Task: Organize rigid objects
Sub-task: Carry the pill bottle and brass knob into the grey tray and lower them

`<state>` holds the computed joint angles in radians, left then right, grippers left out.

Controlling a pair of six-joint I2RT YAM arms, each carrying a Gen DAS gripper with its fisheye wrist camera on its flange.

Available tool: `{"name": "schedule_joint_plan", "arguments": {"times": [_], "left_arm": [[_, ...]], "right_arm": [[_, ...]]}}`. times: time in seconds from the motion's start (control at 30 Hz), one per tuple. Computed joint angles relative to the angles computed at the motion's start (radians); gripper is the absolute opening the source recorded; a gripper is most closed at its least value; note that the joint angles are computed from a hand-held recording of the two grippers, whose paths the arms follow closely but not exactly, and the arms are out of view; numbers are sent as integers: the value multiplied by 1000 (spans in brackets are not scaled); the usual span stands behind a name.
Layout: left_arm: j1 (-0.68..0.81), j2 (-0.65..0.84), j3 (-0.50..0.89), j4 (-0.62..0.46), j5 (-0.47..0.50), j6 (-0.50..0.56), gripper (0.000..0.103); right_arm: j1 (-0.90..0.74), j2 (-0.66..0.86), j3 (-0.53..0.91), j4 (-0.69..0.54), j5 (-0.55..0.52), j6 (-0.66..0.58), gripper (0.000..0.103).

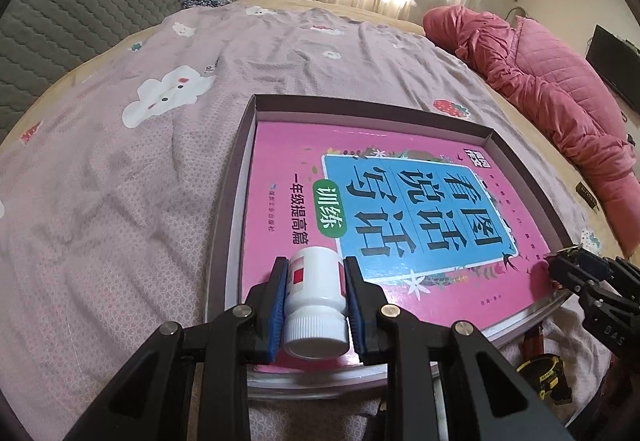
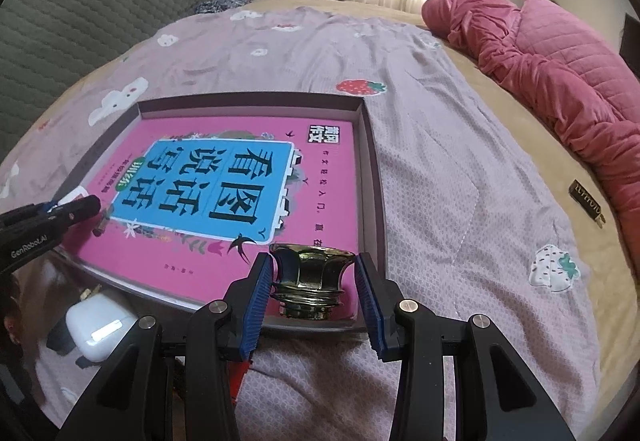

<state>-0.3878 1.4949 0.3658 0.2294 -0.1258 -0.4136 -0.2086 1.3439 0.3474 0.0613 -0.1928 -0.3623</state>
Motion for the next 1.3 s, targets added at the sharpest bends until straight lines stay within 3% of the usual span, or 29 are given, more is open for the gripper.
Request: {"name": "schedule_joint_plan", "arguments": {"times": [0.43, 1.3], "left_arm": [[39, -27, -5, -22, 84, 21, 27], [-5, -14, 3, -41, -13, 33, 27]], "right_arm": [[0, 14, -1, 17, 12, -9, 44], [-54, -4, 3, -26, -74, -54, 47]]}}
